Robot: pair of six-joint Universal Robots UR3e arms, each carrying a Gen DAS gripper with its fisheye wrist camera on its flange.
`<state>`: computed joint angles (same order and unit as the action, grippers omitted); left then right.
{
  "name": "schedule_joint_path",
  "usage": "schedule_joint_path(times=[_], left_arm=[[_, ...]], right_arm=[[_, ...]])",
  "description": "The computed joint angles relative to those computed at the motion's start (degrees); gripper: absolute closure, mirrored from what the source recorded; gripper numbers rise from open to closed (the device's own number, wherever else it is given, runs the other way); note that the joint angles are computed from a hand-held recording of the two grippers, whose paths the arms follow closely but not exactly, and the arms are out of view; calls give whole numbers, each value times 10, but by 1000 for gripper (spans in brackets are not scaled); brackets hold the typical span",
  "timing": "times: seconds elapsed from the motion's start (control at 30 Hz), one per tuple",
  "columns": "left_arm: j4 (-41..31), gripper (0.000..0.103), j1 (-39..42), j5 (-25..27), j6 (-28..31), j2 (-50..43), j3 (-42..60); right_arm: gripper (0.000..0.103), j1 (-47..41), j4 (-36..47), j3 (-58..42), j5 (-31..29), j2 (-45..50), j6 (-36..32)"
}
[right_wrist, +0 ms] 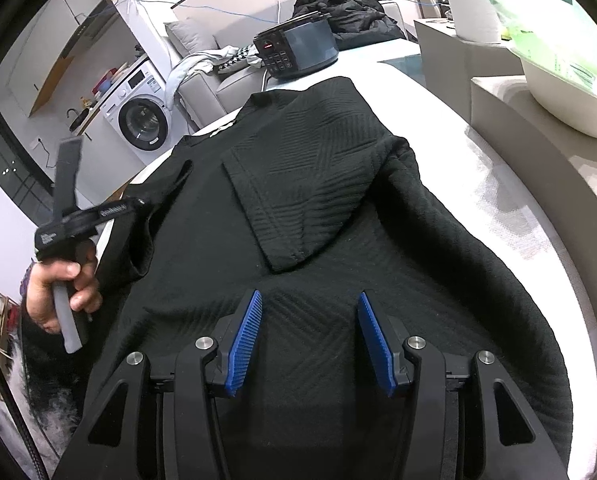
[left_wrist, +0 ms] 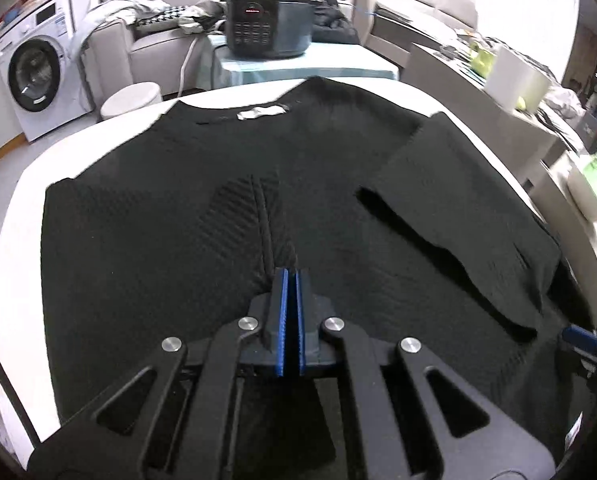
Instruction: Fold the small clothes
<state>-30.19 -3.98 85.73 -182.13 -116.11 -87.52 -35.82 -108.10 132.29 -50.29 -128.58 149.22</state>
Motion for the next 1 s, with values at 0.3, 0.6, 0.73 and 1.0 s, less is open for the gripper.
schedule_joint_path(times=[0.3,0.6,0.73,1.0], left_arm=[[29,38,23,-6,-9,89,-119],[55,25,175,7,-21,247,-294],[84,25,231,-25,-34,195,-275],[34,70,249,-64,-43,88,-155]], right_arm=[[50,5,-23,1,-3,15,13],[45,50,-137,-57,-11,121,75],[42,124,-260,-161,-55,275,193],[41,219,-301,-474,-110,594,314]])
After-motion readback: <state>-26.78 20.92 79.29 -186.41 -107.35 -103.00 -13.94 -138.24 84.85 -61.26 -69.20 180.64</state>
